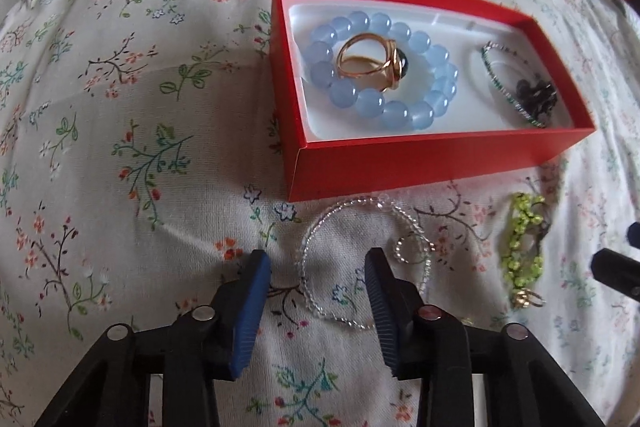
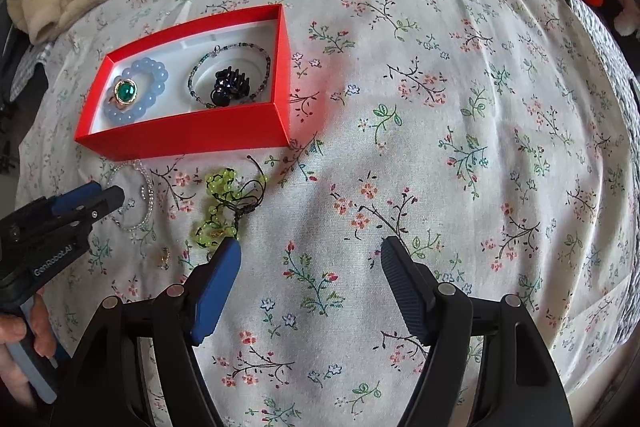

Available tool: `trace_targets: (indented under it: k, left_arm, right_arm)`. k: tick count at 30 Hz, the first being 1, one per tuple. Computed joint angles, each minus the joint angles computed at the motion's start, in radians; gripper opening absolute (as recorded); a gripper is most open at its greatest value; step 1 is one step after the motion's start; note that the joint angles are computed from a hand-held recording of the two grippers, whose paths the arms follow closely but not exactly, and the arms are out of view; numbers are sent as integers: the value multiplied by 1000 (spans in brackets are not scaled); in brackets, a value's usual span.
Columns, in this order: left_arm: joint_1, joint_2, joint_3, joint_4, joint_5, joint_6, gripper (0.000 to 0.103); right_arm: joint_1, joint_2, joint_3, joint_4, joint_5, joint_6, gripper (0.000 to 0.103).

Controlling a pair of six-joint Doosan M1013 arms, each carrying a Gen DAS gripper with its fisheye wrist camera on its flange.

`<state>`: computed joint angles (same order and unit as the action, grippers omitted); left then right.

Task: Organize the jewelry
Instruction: 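Move both tools toward the clear beaded and green beaded bracelets, then close the left tool on the clear beaded bracelet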

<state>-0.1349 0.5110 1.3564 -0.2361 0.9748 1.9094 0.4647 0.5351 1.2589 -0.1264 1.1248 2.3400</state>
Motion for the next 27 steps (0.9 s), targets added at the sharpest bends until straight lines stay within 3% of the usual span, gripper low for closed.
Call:
trace_targets:
  k: [4, 6, 7, 8, 24, 27]
  left_arm:
    - [-19, 3, 7, 68, -38, -18, 33]
    - [-26, -1, 11, 89, -53, -19, 20]
    - [-28, -1, 11, 97, -59, -20, 5]
    - [-29, -2, 11, 102, -61, -25, 3]
    - [27, -61, 49, -78, -72, 112, 0]
    - [30, -54, 49, -75, -68, 123, 10]
  right_arm:
    - [-4, -1, 5, 3, 4, 6, 75]
    - [-6, 0, 5, 2, 9, 9, 75]
    - [-7, 1, 5, 2, 12, 10, 75]
    - [-8, 2, 5, 4, 13, 10, 75]
    - [-7, 38, -42, 62, -1, -46, 75]
    - [-6, 48, -54, 79, -14, -55, 75]
